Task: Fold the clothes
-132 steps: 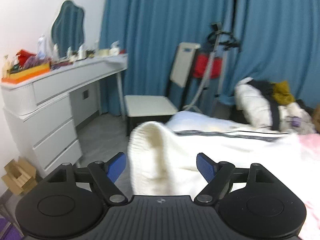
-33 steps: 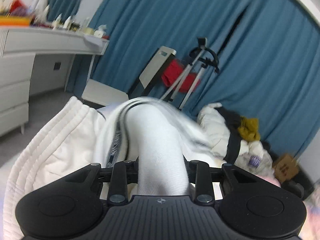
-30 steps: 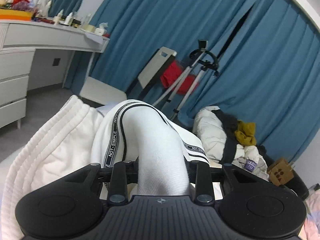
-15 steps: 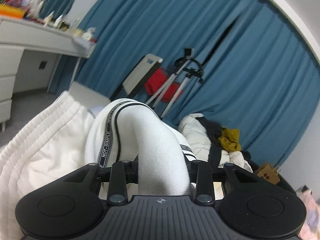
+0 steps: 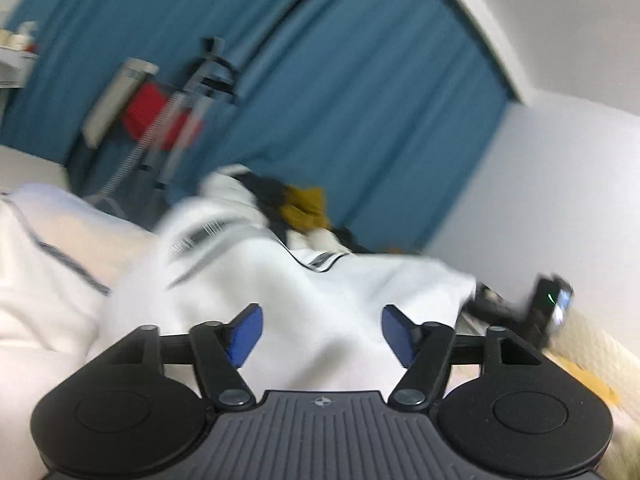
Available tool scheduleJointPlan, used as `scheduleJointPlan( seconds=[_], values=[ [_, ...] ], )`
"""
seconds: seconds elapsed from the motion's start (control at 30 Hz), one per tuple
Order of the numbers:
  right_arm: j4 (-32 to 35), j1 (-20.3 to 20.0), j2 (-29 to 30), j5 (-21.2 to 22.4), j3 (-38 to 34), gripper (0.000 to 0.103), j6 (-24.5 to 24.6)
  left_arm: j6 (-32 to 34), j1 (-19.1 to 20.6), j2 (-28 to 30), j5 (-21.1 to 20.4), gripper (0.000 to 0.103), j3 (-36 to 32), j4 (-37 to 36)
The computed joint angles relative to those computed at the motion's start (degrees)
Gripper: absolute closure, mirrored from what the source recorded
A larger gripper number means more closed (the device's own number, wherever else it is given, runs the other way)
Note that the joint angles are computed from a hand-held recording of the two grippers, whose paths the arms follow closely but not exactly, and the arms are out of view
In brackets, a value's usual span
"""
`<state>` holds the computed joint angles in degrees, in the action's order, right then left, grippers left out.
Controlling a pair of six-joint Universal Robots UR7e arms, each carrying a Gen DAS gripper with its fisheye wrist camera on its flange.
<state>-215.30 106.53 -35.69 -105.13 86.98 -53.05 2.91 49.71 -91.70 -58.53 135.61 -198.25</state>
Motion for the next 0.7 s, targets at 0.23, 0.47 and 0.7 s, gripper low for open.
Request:
scheduleJointPlan(
  seconds=[0.23, 0.47, 0.7],
  values=[
    [-19.1, -9.2, 3.9, 0.6, -3.1, 0.079, -14.4, -1.2, 0.3, 6.1, 5.7, 0.031, -1.0, 7.0],
    [-1.4, -13.1, -1.8, -7.8, 3.3, 0.077, 2.7, -6.1, 2.8, 8.6, 11.4, 0.031, -3.6, 11.1],
    [13.7, -11.9, -9.4, -9.5, 7.9, 0.068, 24.3, -10.0, 2.0, 6.1, 16.4, 0.031, -4.8, 15.8]
  ],
)
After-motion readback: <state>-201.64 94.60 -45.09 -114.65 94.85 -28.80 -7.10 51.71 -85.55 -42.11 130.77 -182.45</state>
